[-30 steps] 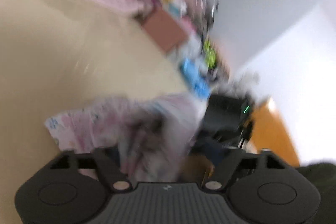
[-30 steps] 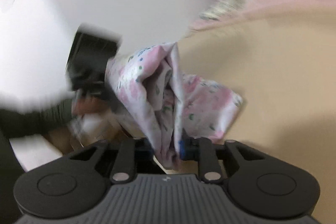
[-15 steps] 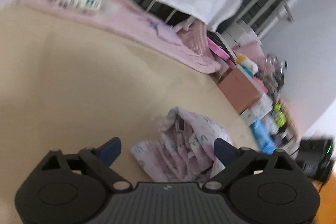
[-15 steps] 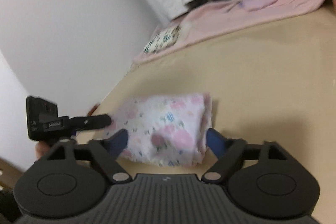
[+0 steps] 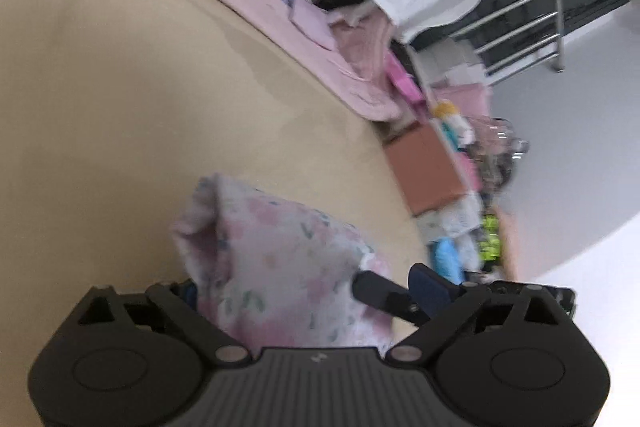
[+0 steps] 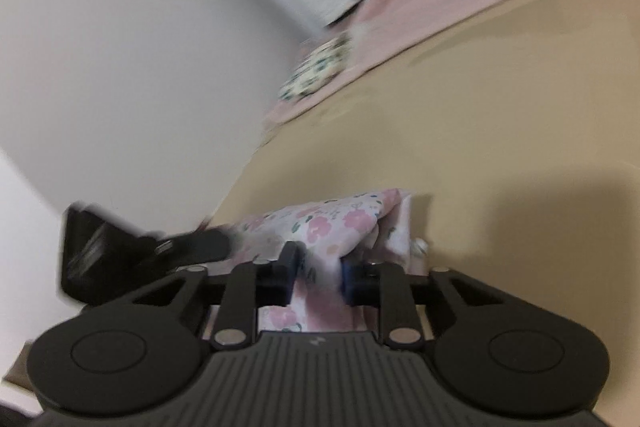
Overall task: Fold clothes
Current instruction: 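Grasp the folded dress with the right gripper and lift it up, then lower the dress bundle onto the table and open the right gripper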
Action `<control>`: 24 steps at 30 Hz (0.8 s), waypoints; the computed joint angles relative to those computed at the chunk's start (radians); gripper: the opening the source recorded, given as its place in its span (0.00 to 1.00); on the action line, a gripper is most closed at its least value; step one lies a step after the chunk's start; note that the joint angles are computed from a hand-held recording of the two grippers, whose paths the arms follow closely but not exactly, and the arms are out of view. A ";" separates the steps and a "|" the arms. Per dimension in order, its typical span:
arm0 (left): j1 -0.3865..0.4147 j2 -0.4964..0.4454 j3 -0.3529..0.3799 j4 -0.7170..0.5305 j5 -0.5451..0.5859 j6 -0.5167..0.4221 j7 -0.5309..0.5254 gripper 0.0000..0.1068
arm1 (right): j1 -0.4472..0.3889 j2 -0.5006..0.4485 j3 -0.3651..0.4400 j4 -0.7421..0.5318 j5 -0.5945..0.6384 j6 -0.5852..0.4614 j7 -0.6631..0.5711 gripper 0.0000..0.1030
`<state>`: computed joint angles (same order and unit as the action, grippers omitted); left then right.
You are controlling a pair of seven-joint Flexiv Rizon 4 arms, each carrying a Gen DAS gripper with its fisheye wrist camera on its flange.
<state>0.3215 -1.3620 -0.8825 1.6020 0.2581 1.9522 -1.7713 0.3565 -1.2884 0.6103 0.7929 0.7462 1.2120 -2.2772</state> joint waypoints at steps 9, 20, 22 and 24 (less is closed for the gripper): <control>-0.027 -0.003 0.065 -0.016 0.005 0.043 -0.017 0.39 | 0.125 0.063 -0.165 0.141 -0.116 0.314 0.172 0.39; -0.250 0.250 0.424 0.089 -0.148 0.270 -0.115 0.80 | 0.360 0.133 -0.490 0.347 -0.206 0.705 0.386 0.35; -0.293 0.266 0.467 0.089 -0.158 0.344 -0.135 0.78 | 0.313 0.127 -0.404 0.355 -0.305 0.763 0.390 0.34; -0.336 0.277 0.508 0.082 -0.169 0.407 -0.148 0.67 | 0.317 0.109 -0.407 0.325 -0.359 0.749 0.434 0.28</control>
<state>-0.0148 -1.0846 -0.3743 1.6837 0.0886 2.3591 -1.9190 0.6738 -1.1797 0.2029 1.1179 0.3870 1.9611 -1.8429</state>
